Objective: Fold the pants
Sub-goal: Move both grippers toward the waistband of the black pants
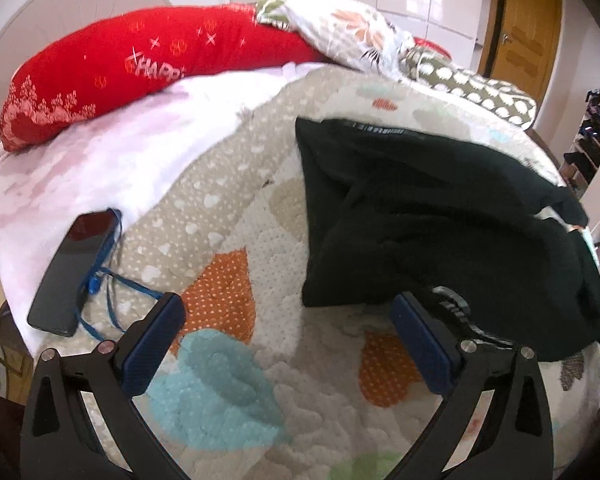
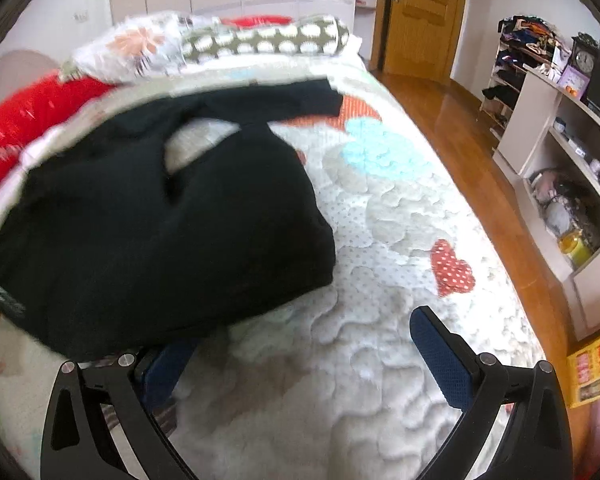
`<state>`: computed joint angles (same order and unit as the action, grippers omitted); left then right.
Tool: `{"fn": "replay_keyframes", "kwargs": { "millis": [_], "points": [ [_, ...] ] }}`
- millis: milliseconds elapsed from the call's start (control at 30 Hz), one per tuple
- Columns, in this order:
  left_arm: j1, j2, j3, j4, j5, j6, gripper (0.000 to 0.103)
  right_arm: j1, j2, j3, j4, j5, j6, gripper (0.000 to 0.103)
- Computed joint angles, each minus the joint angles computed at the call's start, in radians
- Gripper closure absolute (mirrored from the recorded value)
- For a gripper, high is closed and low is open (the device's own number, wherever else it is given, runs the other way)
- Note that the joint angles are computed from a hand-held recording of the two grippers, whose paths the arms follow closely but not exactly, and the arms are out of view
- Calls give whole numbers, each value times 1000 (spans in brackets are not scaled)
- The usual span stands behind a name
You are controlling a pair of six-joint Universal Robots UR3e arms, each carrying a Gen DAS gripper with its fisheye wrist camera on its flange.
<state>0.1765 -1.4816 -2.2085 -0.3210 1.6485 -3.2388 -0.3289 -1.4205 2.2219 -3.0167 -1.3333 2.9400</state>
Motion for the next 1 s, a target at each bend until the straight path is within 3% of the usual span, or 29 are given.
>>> {"fn": "replay_keyframes", "kwargs": {
  "millis": [267, 333, 467, 533, 700, 1000],
  "points": [
    [-40, 18, 19, 10, -20, -20, 0, -56, -161, 111, -33, 188, -59, 0],
    [-57, 7, 36, 3, -13, -29, 0, -13, -152, 20, 100, 140, -75, 0],
    [-78, -5, 55, -7, -22, -48, 0, 75, -72, -25, 12, 68, -82, 0],
    [-91, -17, 73, -20, -15, -52, 0, 78, -72, 0, -37, 90, -64, 0],
    [-133, -52, 104, -17, 23, -60, 0, 65, -82, -1, -5, 153, -49, 0],
    [-190, -104, 145, -17, 58, -66, 0, 68, -84, -21, 41, 150, -52, 0]
  ]
}}
